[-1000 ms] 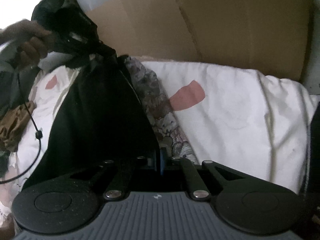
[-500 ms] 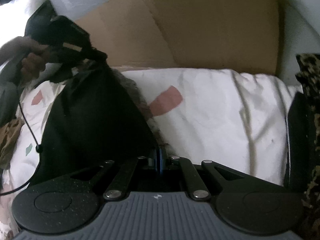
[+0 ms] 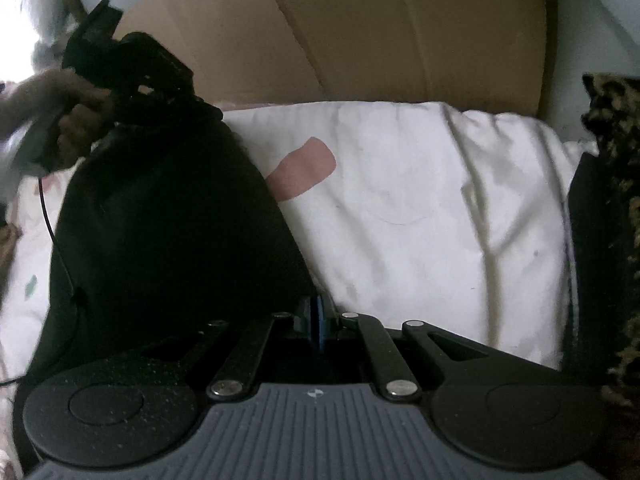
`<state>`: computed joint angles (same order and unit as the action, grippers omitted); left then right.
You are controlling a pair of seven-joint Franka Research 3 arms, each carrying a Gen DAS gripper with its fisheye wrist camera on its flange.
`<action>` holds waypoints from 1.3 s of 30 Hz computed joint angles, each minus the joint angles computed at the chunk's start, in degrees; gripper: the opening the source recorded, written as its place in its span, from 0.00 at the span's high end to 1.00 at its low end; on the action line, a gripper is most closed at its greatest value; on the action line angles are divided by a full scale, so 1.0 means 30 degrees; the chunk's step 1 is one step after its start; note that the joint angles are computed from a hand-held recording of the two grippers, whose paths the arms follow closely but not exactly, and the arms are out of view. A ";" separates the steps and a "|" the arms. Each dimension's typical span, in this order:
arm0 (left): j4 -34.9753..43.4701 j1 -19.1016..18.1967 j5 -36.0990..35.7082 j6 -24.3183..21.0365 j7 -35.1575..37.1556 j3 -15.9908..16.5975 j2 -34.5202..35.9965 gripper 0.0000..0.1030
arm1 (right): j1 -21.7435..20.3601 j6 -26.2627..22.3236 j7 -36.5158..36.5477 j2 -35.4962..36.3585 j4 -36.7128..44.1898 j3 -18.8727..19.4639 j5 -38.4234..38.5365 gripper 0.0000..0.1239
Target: Fold clothes
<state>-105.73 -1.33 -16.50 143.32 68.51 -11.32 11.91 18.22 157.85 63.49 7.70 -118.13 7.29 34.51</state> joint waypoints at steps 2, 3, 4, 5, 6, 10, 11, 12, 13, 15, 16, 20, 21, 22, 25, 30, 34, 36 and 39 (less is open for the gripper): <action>0.0343 0.0238 -0.0522 -0.0592 0.1063 -0.0164 -0.0140 0.63 | 0.0194 0.0450 0.0917 -0.0619 -0.0579 -0.0223 -0.0994 0.91; 0.0431 0.0301 -0.0715 -0.0848 0.1563 -0.0203 -0.0335 0.50 | 0.0233 0.0651 0.1371 -0.0981 -0.0909 -0.0310 -0.1344 0.86; 0.0399 0.0303 -0.0827 -0.1031 0.1977 -0.0209 -0.0621 0.46 | 0.0203 0.0907 0.1550 -0.1404 -0.1299 -0.0347 -0.1320 0.83; 0.0412 0.0286 -0.0937 -0.1353 0.2426 -0.0203 -0.0889 0.46 | 0.0154 0.1069 0.1608 -0.1857 -0.1700 -0.0385 -0.1154 0.82; 0.0437 0.0260 -0.1131 -0.1729 0.2914 -0.0195 -0.1083 0.46 | 0.0118 0.1170 0.1677 -0.2310 -0.2088 -0.0442 -0.1013 0.82; 0.0387 0.0050 -0.1690 -0.3197 0.4658 -0.0031 -0.1700 0.46 | -0.0047 0.0982 0.3414 -0.4474 -0.4017 -0.0678 -0.2175 0.82; 0.0419 -0.0091 -0.1581 -0.3410 0.4889 0.0005 -0.1652 0.46 | -0.0094 0.0810 0.3829 -0.5031 -0.4508 -0.0705 -0.2493 0.82; 0.0464 -0.0236 -0.1417 -0.3564 0.5157 0.0013 -0.1570 0.46 | -0.0147 0.0620 0.4211 -0.5577 -0.4979 -0.0722 -0.2805 0.82; 0.0470 -0.0349 -0.1269 -0.3736 0.5504 0.0009 -0.1555 0.46 | -0.0253 0.0450 0.4689 -0.6139 -0.5480 -0.0677 -0.3300 0.82; 0.0580 -0.0523 -0.1082 -0.4136 0.6472 -0.0034 -0.1427 0.48 | -0.0572 0.0278 0.5838 -0.7048 -0.6383 -0.0469 -0.4428 0.82; 0.0694 -0.0605 -0.0937 -0.4369 0.6842 -0.0049 -0.1329 0.50 | -0.0794 0.0226 0.6555 -0.7456 -0.6815 -0.0318 -0.5032 0.82; 0.0637 -0.0824 -0.0368 -0.5024 0.7822 -0.0014 -0.1713 0.52 | -0.1322 -0.0366 0.8833 -0.8581 -0.8048 -0.0149 -0.6367 0.82; 0.0644 -0.0874 -0.0213 -0.5066 0.8034 0.0023 -0.1809 0.52 | -0.1205 -0.0507 0.8817 -0.8777 -0.8298 -0.0332 -0.6297 0.82; 0.0683 -0.0924 0.0021 -0.5157 0.8191 0.0069 -0.1897 0.52 | -0.1181 -0.0595 0.8940 -0.8889 -0.8484 -0.0431 -0.6275 0.81; 0.0952 -0.1039 0.0886 -0.5734 0.8461 0.0221 -0.2074 0.52 | -0.1290 -0.0585 0.9552 -0.8849 -0.8738 -0.0375 -0.6549 0.81; 0.1391 -0.1045 0.1896 -0.6777 0.8376 0.0428 -0.1929 0.52 | -0.1500 -0.0352 1.0731 -0.8671 -0.8812 -0.0210 -0.7279 0.81; 0.0957 -0.0900 0.1633 -0.6454 0.8528 0.0450 -0.1426 0.55 | -0.1655 -0.0145 1.1338 -0.9102 -0.8881 -0.0194 -0.7683 0.81; 0.0915 -0.0905 0.1926 -0.6498 0.8186 0.0435 -0.1128 0.56 | -0.1603 0.0406 1.1463 -0.9298 -0.8950 -0.0244 -0.7654 0.81; 0.0530 -0.0865 0.1979 -0.6171 0.8090 0.0357 -0.1032 0.56 | -0.0919 0.0777 1.0672 -0.9180 -0.8693 -0.0606 -0.6902 0.81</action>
